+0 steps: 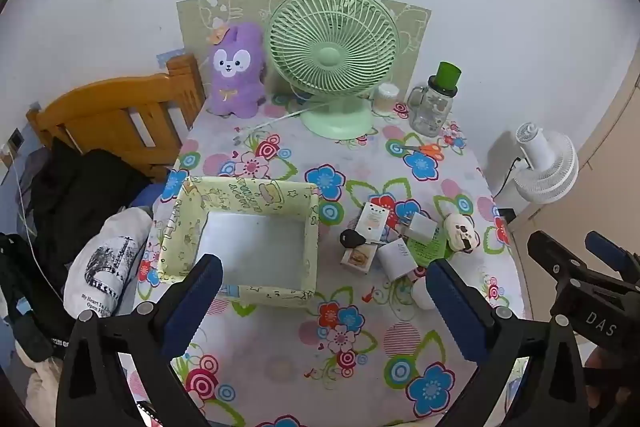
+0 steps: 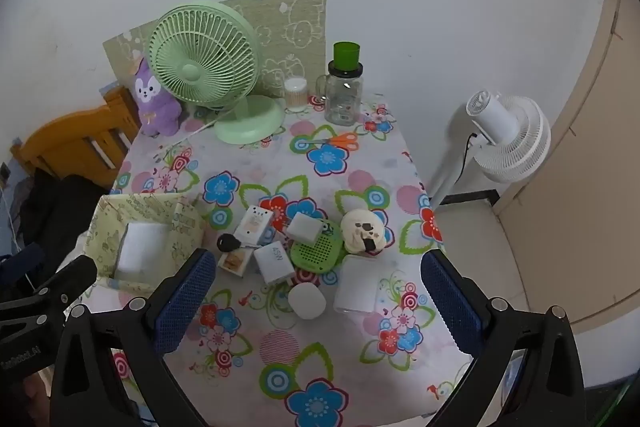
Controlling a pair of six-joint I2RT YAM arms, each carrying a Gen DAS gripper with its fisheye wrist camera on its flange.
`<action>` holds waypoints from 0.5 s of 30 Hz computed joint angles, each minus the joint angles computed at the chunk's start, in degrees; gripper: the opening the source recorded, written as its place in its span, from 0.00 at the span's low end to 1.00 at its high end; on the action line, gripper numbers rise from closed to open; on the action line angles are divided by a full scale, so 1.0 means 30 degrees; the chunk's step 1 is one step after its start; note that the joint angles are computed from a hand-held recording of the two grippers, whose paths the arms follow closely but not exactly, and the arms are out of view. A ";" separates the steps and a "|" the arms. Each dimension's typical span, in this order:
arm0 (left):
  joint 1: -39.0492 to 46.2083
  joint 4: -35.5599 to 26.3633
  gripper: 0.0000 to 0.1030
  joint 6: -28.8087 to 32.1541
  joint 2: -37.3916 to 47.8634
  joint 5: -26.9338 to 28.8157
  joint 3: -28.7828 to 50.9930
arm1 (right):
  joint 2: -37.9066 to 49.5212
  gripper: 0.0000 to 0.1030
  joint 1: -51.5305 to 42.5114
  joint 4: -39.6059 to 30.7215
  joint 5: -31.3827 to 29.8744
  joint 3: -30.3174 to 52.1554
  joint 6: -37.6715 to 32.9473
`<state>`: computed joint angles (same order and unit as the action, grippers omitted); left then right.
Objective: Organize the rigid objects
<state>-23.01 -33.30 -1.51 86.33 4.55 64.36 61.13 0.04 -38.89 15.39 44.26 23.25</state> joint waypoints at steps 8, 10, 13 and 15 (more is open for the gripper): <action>0.0875 0.0441 1.00 0.0780 0.0044 0.0570 -0.0361 | 0.0263 1.00 0.0773 -0.0146 0.0432 0.0086 0.0219; 0.0570 0.0249 1.00 0.0573 -0.0134 0.0307 -0.0434 | -0.0462 1.00 0.0956 -0.0004 0.0502 -0.0494 0.0201; 0.0335 0.0112 1.00 0.0420 -0.0180 0.0005 -0.0496 | -0.0175 1.00 0.1046 -0.0003 0.0379 -0.0340 0.0247; 0.0288 0.0106 1.00 0.0524 -0.0178 0.0098 -0.0539 | -0.0052 1.00 0.1179 0.0099 0.0366 -0.0308 0.0327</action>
